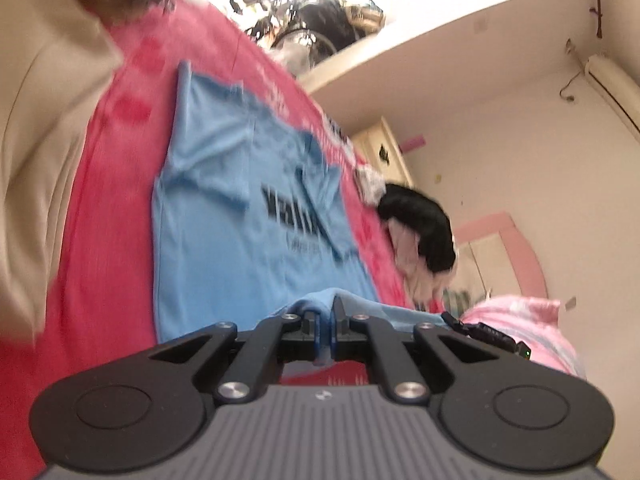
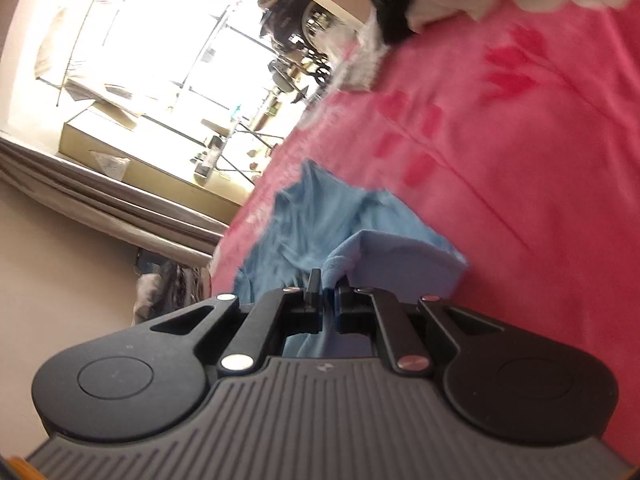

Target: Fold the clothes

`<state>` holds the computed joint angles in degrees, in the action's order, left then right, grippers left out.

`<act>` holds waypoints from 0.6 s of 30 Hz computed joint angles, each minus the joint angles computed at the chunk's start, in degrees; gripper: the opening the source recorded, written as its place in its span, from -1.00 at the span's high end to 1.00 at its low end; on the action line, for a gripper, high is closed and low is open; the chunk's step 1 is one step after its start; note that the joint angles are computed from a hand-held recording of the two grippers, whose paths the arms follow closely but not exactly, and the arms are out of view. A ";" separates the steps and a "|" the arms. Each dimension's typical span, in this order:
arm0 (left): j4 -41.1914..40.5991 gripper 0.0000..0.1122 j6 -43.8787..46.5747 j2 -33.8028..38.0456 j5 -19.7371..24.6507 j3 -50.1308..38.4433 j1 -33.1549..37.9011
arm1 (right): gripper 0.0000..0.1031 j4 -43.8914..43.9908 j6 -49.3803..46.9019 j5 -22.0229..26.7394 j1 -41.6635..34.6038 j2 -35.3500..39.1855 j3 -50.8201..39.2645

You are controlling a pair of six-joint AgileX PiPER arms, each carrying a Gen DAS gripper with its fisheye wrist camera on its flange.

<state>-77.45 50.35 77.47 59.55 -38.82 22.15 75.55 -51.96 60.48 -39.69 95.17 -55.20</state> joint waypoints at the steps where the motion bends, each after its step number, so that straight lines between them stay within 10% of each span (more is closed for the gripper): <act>1: -0.45 0.91 0.01 1.31 -0.69 -1.62 -0.19 | 0.94 0.56 0.73 -0.57 1.32 1.23 -1.99; 18: -6.30 0.91 -3.98 28.70 -13.42 -32.16 -3.41 | 0.94 -7.19 26.46 -12.67 23.06 35.54 -56.53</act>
